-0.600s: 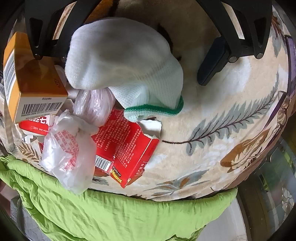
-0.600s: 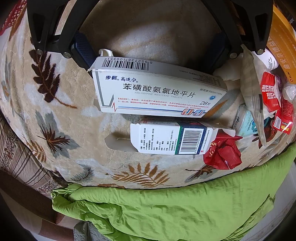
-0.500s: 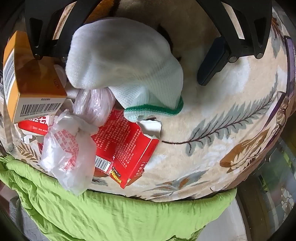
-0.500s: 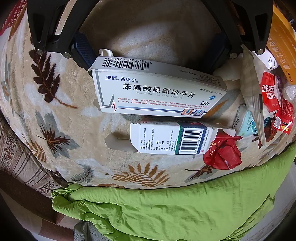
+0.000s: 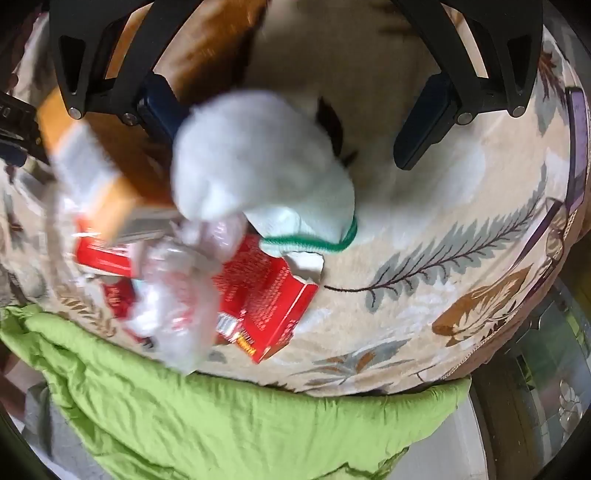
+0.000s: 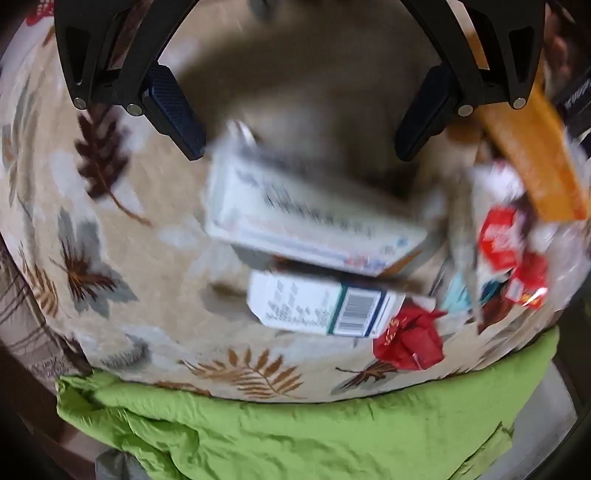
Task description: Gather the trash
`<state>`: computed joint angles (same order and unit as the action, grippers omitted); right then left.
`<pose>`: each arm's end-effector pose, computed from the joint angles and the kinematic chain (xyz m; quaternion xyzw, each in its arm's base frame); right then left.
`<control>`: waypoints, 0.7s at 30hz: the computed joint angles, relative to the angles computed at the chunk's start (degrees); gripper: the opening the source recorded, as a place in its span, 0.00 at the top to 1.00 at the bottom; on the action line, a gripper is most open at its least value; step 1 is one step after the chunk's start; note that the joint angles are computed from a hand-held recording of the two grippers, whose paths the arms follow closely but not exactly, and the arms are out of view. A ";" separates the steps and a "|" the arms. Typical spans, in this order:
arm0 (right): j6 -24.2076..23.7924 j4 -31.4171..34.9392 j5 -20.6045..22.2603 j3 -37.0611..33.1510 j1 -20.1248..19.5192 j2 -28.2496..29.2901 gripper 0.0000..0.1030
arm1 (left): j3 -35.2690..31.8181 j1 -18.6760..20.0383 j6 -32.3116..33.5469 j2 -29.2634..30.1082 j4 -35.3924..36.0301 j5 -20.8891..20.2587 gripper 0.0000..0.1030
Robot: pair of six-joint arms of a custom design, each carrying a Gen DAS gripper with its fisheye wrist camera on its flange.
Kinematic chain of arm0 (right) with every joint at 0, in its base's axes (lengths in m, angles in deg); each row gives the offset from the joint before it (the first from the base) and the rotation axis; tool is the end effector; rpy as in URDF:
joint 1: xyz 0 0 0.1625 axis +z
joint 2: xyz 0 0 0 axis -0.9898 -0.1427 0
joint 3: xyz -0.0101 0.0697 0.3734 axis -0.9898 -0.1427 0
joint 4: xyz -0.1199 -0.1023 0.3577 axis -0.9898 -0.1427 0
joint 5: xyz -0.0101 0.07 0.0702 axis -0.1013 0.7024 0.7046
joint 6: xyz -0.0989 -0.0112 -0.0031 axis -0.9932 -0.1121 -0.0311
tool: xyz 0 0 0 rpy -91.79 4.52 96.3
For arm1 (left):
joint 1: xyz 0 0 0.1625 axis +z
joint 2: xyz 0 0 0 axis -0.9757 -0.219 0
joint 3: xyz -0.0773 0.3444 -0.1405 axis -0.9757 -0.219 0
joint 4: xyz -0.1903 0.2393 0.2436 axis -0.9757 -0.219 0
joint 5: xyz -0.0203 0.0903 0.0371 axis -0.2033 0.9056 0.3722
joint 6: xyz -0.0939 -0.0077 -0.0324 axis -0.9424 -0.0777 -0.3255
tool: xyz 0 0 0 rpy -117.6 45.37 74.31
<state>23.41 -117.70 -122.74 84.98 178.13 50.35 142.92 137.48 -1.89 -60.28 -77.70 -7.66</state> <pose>0.1603 -0.7565 0.1244 0.1197 -0.9214 0.1948 0.3142 -0.1484 -0.7024 0.1417 -0.0014 0.8520 -0.3282 0.4078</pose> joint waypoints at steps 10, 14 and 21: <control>-9.90 -23.47 2.24 24.93 3.27 -14.33 0.00 | 16.15 -8.33 5.17 -5.81 -17.57 5.50 0.00; -16.71 -38.05 4.50 31.95 4.87 -15.96 0.00 | 23.99 -12.85 9.56 -8.24 -27.98 9.31 0.00; -22.97 -54.52 11.72 43.09 4.98 -19.47 0.00 | 30.83 -19.06 21.65 -6.34 -51.19 15.21 0.00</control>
